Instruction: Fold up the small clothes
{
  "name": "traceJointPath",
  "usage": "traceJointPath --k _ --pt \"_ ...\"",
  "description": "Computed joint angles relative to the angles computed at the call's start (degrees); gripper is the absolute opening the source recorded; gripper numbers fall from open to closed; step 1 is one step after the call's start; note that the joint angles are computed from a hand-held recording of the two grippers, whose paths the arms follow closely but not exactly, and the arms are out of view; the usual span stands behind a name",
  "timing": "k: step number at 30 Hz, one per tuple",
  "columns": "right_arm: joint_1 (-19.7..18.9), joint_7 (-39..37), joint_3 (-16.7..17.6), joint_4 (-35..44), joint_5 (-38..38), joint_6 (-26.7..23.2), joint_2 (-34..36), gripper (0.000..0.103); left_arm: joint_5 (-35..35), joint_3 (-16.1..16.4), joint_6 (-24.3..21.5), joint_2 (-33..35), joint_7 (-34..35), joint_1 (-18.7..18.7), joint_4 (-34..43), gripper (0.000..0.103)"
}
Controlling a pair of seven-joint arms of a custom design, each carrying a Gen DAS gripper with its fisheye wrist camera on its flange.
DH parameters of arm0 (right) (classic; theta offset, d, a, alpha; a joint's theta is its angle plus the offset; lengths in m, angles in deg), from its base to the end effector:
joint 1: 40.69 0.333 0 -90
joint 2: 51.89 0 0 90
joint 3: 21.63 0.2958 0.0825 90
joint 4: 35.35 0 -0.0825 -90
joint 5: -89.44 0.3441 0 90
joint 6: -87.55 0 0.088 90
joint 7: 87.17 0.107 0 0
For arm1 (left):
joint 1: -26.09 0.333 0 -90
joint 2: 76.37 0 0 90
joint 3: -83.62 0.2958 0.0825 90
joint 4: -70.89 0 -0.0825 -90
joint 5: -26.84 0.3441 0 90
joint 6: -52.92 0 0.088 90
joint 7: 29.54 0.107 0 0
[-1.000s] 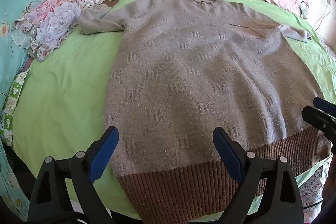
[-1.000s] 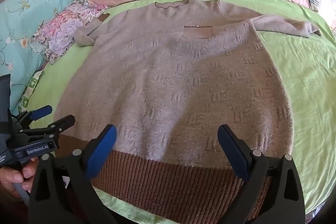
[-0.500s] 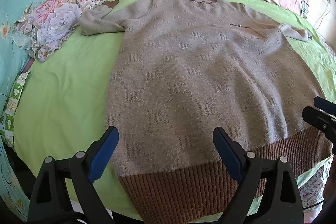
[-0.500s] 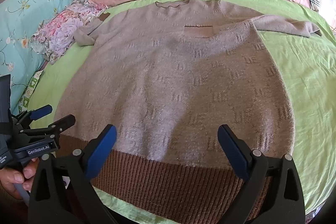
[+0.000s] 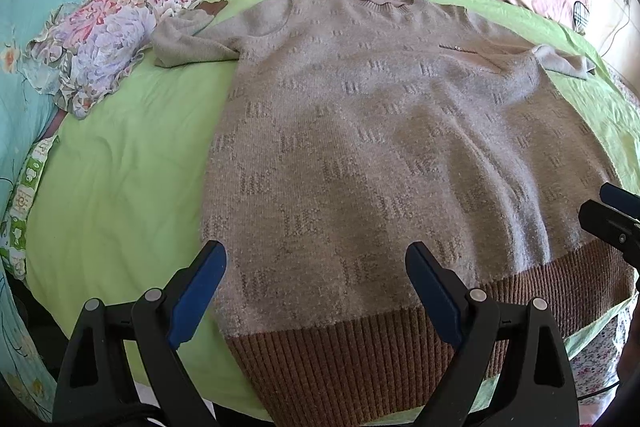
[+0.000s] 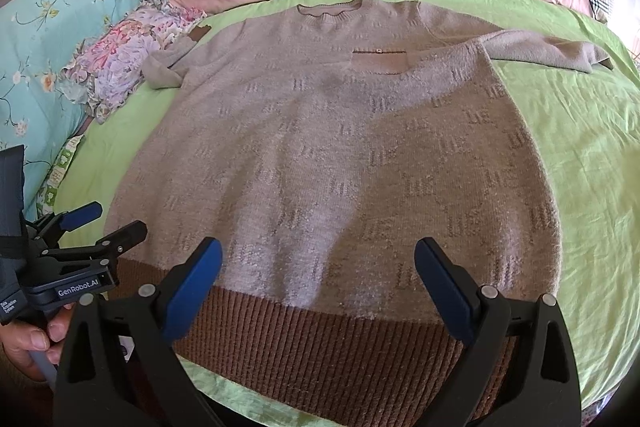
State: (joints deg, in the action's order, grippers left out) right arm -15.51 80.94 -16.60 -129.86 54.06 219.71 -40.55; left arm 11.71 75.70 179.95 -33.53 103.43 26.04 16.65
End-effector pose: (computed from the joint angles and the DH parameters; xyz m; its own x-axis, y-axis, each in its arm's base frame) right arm 0.5438 0.2977 0.5391 -0.4286 -0.8782 -0.2123 -0.6525 0.4634 -0.5996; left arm 0.7391 -0.0698 0.4893 -0.6459 -0.7609 -0.0625 -0.5979 0.5550 -0.5784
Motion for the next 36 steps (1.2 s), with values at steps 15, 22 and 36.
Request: traceJointPath --k 15,22,36 --pt "0.1 0.0 0.1 0.8 0.2 -0.2 0.5 0.097 3.8 0.4 -7.2 2.9 -2.0 -0.8 7.0 0.092" --pt "-1.6 -8.5 2.5 7.7 10.8 -10.9 3.4 0.097 3.3 0.4 -5.6 2.2 -1.5 -0.8 5.2 0.092" --pt "4.8 -6.1 -4.8 4.4 7.8 -5.6 2.1 0.097 2.5 0.1 -4.9 1.6 -0.7 -1.0 4.0 0.092"
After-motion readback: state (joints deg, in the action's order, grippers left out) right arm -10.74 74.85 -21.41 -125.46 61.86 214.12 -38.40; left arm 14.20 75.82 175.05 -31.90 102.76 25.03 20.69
